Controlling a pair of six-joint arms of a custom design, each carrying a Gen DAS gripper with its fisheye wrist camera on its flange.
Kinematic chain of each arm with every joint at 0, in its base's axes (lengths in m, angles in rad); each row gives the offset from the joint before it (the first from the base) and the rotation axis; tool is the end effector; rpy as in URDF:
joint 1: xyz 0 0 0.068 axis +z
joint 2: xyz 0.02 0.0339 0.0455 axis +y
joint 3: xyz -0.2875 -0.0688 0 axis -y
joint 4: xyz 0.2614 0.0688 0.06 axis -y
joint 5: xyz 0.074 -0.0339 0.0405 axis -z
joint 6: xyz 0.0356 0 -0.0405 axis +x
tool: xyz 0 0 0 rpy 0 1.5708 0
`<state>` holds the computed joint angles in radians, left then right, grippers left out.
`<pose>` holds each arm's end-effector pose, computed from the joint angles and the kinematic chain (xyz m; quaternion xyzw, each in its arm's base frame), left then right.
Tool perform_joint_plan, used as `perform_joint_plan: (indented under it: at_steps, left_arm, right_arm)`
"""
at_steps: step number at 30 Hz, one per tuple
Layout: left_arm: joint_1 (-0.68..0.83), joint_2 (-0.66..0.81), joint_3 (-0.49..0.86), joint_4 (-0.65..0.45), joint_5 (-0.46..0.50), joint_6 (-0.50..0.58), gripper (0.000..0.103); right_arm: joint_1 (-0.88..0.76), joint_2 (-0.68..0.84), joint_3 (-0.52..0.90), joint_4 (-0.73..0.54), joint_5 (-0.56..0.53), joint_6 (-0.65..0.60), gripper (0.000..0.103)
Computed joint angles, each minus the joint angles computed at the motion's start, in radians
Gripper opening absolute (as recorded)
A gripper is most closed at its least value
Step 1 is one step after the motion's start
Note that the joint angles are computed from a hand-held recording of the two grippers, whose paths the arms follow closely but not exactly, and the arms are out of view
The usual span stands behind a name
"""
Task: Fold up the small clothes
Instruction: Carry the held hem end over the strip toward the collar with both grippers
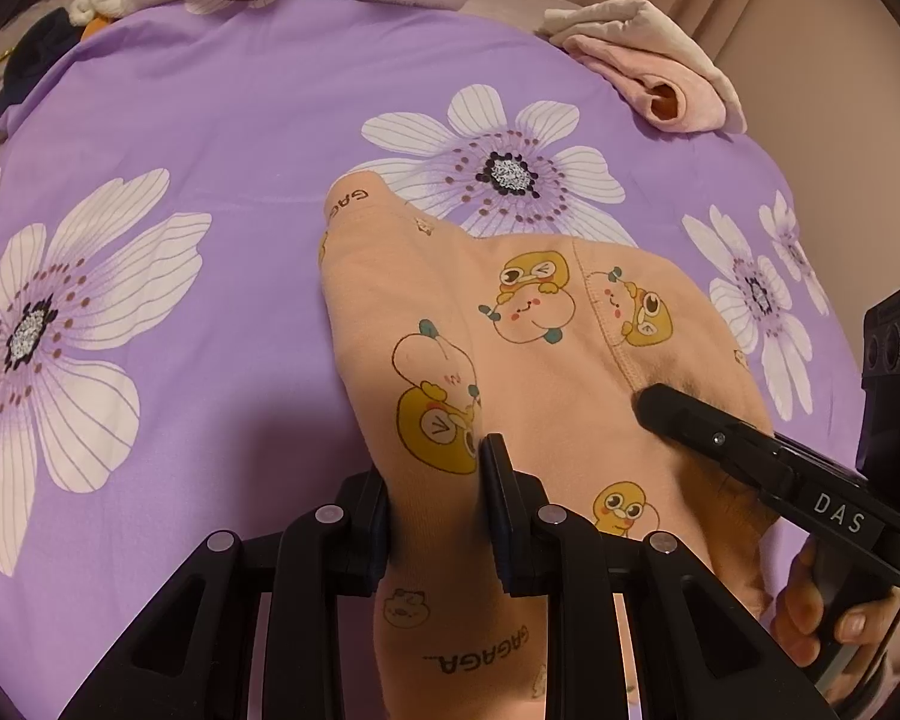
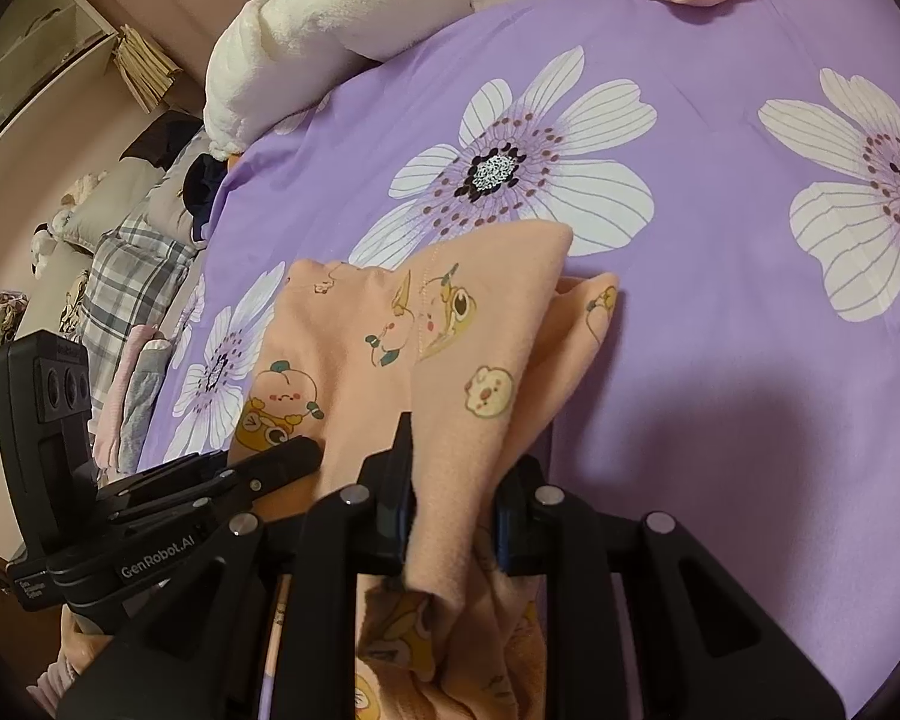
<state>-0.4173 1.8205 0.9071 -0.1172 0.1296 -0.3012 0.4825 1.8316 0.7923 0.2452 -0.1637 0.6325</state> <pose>0.3222 -0.1479 0.1281 0.0730 0.9591 -0.1520 0.2273 0.3116 0.1698 0.1185 0.0382 0.9222 0.2639 0.2802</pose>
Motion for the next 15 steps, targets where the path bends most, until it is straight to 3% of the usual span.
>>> perform_joint_plan:
  at_steps: [15]
  left_arm:
    - [0.000, 0.004, 0.001, 0.003, 0.000, -0.001, 0.023]
  right_arm:
    - [-0.006, 0.012, -0.006, 0.012, -0.006, 0.010, 0.024]
